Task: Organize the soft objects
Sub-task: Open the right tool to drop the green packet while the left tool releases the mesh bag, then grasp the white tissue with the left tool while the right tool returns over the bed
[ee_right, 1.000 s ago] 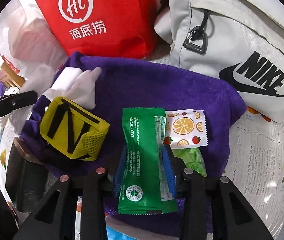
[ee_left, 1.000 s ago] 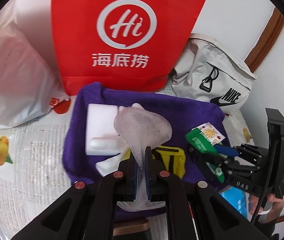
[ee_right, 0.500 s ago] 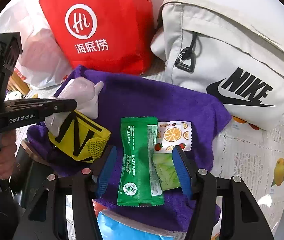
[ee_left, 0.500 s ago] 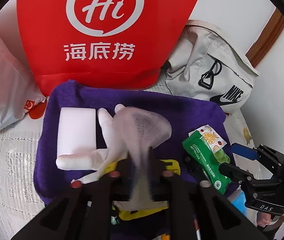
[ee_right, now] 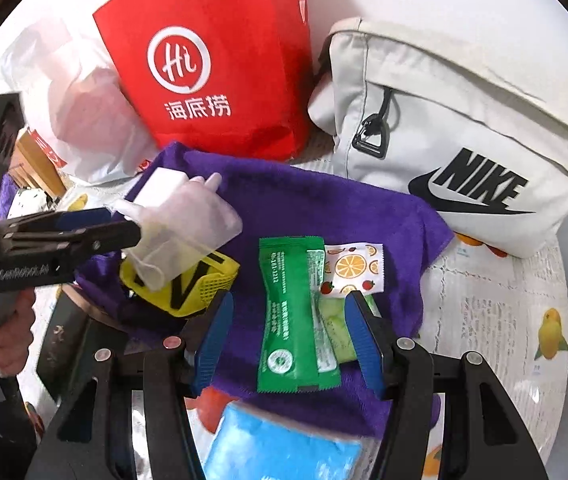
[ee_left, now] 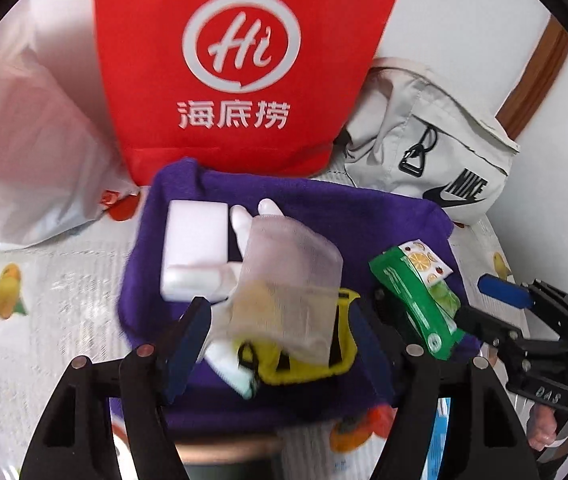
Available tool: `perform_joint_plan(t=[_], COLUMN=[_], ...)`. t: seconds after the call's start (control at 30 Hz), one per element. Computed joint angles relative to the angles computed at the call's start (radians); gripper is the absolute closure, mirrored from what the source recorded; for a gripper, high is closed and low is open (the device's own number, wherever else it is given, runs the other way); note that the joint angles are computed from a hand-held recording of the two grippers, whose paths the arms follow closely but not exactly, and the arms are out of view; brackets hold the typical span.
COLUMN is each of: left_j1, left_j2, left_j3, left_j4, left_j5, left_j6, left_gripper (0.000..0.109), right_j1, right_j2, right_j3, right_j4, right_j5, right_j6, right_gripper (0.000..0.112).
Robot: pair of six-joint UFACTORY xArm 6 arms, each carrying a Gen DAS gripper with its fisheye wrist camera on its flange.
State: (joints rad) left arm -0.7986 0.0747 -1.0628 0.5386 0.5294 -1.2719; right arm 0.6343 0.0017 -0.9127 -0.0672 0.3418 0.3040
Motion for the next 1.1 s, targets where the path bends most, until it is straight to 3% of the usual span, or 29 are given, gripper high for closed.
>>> perform_joint_plan(t=[0.13, 0.3, 0.53, 0.67, 0.87, 1.1], left_j1=[-0.06, -0.16, -0.276, -0.351, -0.438, -0.512], left_j2=[-0.077, -0.159, -0.256, -0.303, -0.357, -0.274], left_j3=[0.029, 0.06, 0.137, 0.182, 0.274, 0.3], left_j4=[0.114, 0.196, 0.179, 0.184, 0.195, 0.2], left_j5=[0.072, 0.171, 0.249, 0.313, 0.321, 0.283], left_j6=[-0.112, -0.207, -0.273, -0.349, -0.491, -0.545], left_gripper=[0.039, 0.039, 0.039, 0.039, 0.039, 0.039], right_j1=[0.016, 0.051, 0.134, 0.188, 0.295, 0.42], right_j2=[-0.05, -0.172, -0.365, -0.474, -0.611, -0.743], right_j3=[0.036, 0.136, 0.293, 0.401, 0.51, 0.623], right_j4=[0.01, -0.106, -0.356, -0.338, -0.426, -0.54], right_j5=[0.02, 0.037, 0.089, 0.07, 0.107, 0.158], right_j6=[0.037, 0.171, 0.446, 0.484, 0.651, 0.875], right_gripper=[0.054, 0.054, 0.053, 0.05, 0.05, 0.05])
